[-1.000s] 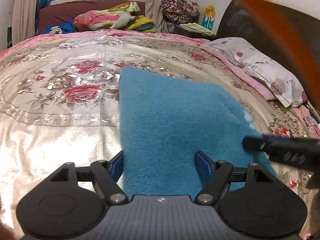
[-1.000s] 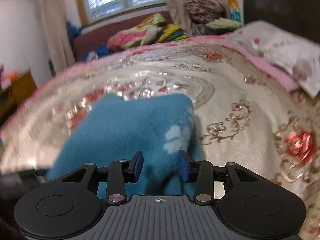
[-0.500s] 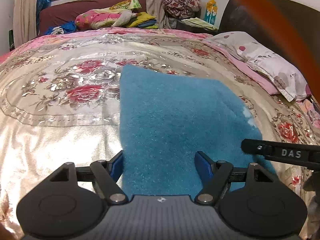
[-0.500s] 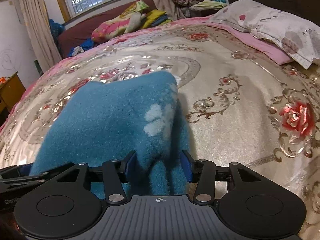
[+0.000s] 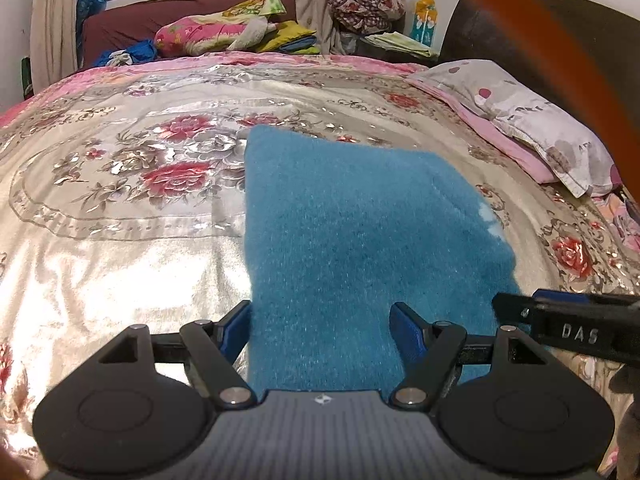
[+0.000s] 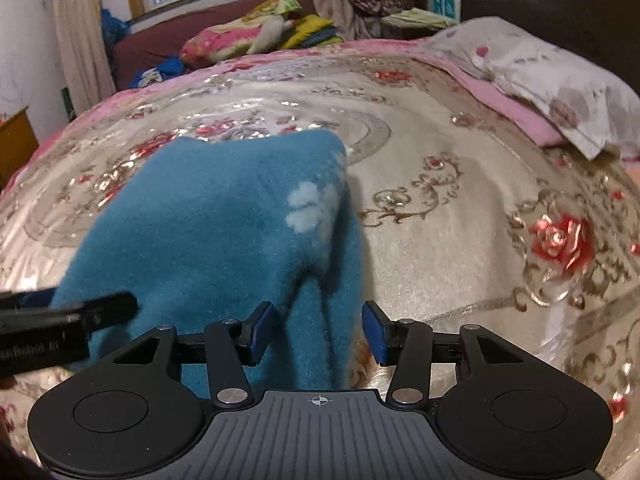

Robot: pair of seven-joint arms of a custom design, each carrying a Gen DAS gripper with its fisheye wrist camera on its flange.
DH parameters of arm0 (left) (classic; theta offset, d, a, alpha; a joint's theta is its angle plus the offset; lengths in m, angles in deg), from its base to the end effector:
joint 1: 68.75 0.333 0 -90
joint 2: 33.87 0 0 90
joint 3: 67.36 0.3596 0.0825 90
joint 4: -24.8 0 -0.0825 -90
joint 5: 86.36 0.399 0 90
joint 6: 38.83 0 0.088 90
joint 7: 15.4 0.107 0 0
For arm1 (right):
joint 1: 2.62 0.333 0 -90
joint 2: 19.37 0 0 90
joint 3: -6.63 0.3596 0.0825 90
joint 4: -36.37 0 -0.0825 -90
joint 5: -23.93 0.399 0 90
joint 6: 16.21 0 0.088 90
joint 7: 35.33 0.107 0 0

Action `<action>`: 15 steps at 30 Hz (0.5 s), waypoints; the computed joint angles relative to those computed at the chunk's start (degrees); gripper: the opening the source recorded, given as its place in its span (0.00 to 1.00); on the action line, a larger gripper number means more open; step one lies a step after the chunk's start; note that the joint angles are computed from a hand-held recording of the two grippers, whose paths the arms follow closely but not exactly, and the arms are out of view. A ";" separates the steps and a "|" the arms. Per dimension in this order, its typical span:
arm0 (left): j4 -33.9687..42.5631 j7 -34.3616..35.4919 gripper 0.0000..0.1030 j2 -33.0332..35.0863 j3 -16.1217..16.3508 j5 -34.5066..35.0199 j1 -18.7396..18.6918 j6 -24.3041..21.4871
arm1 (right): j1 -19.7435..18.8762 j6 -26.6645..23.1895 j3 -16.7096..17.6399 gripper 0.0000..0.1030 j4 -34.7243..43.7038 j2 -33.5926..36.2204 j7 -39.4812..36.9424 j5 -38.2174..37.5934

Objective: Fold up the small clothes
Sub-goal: 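Release the bundle and pull both grippers back from it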

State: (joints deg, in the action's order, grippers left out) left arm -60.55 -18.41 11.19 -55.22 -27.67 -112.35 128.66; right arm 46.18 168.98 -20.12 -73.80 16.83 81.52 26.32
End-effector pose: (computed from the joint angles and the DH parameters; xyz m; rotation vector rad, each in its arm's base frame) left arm 0.6177 -0.4881 0.2790 -1.8052 1.7793 -0.9389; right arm 0.6379 0.3053 0.2994 -1.7872 1.6877 -0.5976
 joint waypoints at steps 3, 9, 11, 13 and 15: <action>-1.14 -0.96 0.77 -0.82 0.53 0.67 -0.73 -0.03 | 2.33 0.56 -2.21 0.46 -1.16 -0.47 0.52 0.41; -4.38 -7.42 0.81 -2.93 2.13 5.57 -2.60 0.84 | 8.59 3.14 -6.71 0.49 -7.01 -3.75 -1.32 3.44; -4.82 -8.12 0.83 -3.37 1.16 6.93 -2.36 -0.21 | 10.32 3.55 -7.63 0.52 -8.80 -4.77 -2.27 5.28; -5.26 -8.64 0.84 -3.80 -0.17 8.16 -1.96 -1.28 | 10.33 2.96 -6.69 0.52 -9.88 -5.92 -3.33 6.56; -5.57 -8.23 0.86 -4.19 -2.03 8.55 -1.18 -2.88 | 11.82 2.48 -7.39 0.53 -10.78 -6.12 -4.01 7.33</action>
